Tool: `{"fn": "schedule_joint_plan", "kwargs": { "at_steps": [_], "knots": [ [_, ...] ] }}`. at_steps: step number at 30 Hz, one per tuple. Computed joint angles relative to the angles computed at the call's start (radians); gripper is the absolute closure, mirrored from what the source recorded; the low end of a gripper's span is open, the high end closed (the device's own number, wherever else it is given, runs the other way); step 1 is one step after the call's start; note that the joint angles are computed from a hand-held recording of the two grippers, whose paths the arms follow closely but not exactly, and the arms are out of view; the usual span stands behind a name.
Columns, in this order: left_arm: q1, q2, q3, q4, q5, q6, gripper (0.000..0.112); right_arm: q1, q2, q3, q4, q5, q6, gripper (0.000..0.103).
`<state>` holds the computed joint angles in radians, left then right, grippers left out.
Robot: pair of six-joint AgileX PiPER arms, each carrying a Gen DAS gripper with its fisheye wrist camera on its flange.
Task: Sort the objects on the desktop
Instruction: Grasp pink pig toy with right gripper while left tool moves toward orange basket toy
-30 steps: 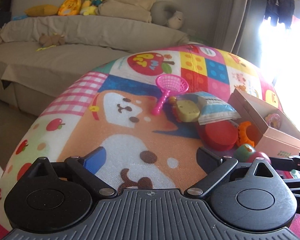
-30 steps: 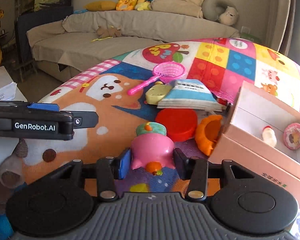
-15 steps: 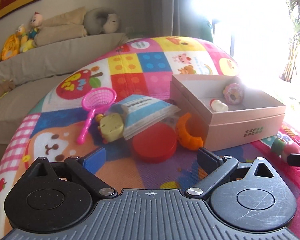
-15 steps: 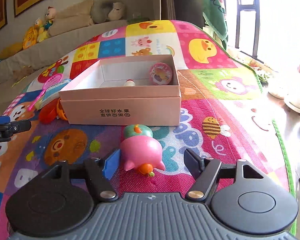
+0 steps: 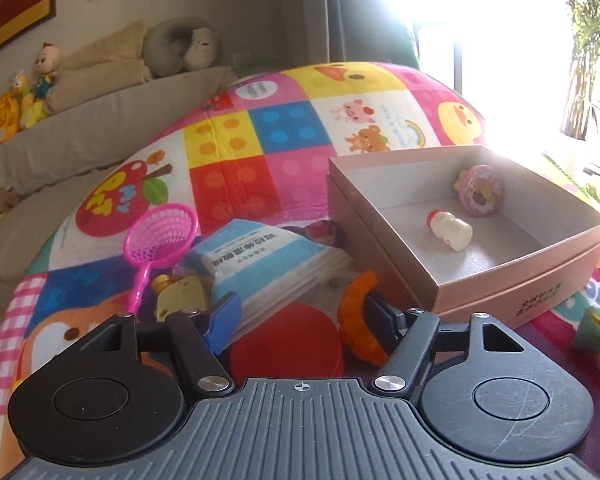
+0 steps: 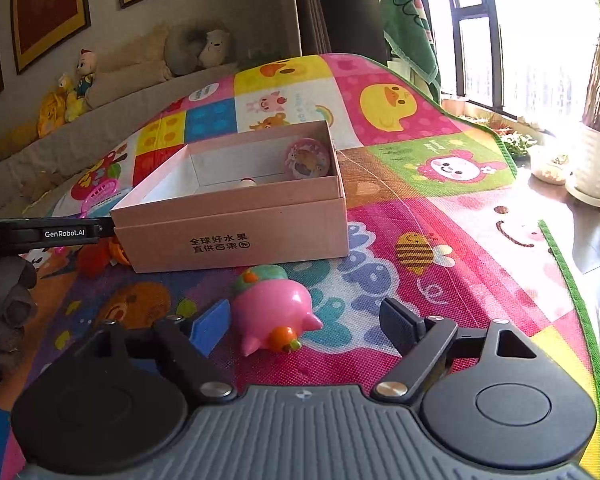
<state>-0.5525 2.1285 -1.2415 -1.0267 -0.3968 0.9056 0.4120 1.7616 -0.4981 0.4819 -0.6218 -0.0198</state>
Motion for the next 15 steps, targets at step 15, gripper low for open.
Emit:
{"fn": "schedule_joint_plan", "kwargs": {
  "at_steps": [15],
  "knots": [
    [-0.077,-0.091,0.253,-0.006,-0.199,0.141,0.082,0.007,0.003,-0.002,0.026,-0.004,-0.006,0.015]
  ]
}}
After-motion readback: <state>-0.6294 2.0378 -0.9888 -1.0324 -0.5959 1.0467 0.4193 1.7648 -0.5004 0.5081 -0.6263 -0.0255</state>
